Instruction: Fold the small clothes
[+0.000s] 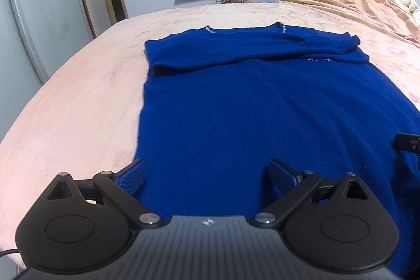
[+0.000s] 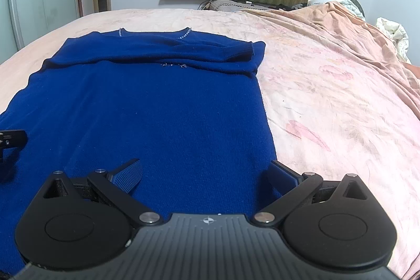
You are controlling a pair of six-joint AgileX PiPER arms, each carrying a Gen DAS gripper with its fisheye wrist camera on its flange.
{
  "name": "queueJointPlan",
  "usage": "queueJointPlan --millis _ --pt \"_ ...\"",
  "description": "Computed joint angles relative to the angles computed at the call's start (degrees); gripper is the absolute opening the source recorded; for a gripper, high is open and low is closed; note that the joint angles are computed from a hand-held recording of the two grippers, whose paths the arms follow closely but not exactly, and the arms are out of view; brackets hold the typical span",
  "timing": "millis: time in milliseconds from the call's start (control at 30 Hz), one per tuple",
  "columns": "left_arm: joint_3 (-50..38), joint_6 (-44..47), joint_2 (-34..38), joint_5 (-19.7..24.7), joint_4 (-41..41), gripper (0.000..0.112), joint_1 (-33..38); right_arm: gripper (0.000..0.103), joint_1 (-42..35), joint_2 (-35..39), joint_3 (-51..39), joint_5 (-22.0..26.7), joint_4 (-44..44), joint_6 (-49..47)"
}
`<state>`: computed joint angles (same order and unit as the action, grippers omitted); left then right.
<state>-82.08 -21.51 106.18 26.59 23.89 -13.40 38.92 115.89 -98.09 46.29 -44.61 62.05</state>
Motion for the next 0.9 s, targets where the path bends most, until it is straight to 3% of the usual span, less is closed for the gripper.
queueJointPlan --millis 300,367,600,700,900 --pt "3.6 10.9 -3.3 -1.3 -11.1 0.100 6.6 0.103 -0.4 -2.1 3.5 -3.8 1.1 -0.8" --pt "4.1 18.1 -4.0 -0.9 -18.1 0.100 8.9 0.103 -1.0 -3.6 5.5 -6.3 2.7 -1.7" --pt "3.0 43.6 -4.2 7.4 -43.7 0.100 16.6 0.102 -4.4 -10.6 14.7 -14.0 10.6 -5.2" --pt "4.1 49.3 -4.7 8.4 -48.3 0.100 17.9 0.102 -6.0 -13.8 18.7 -15.5 14.0 -7.1" --pt "4.6 60.0 -5.1 13.3 -58.9 0.099 20.4 0.089 -9.2 -20.0 26.0 -17.6 23.3 -13.6"
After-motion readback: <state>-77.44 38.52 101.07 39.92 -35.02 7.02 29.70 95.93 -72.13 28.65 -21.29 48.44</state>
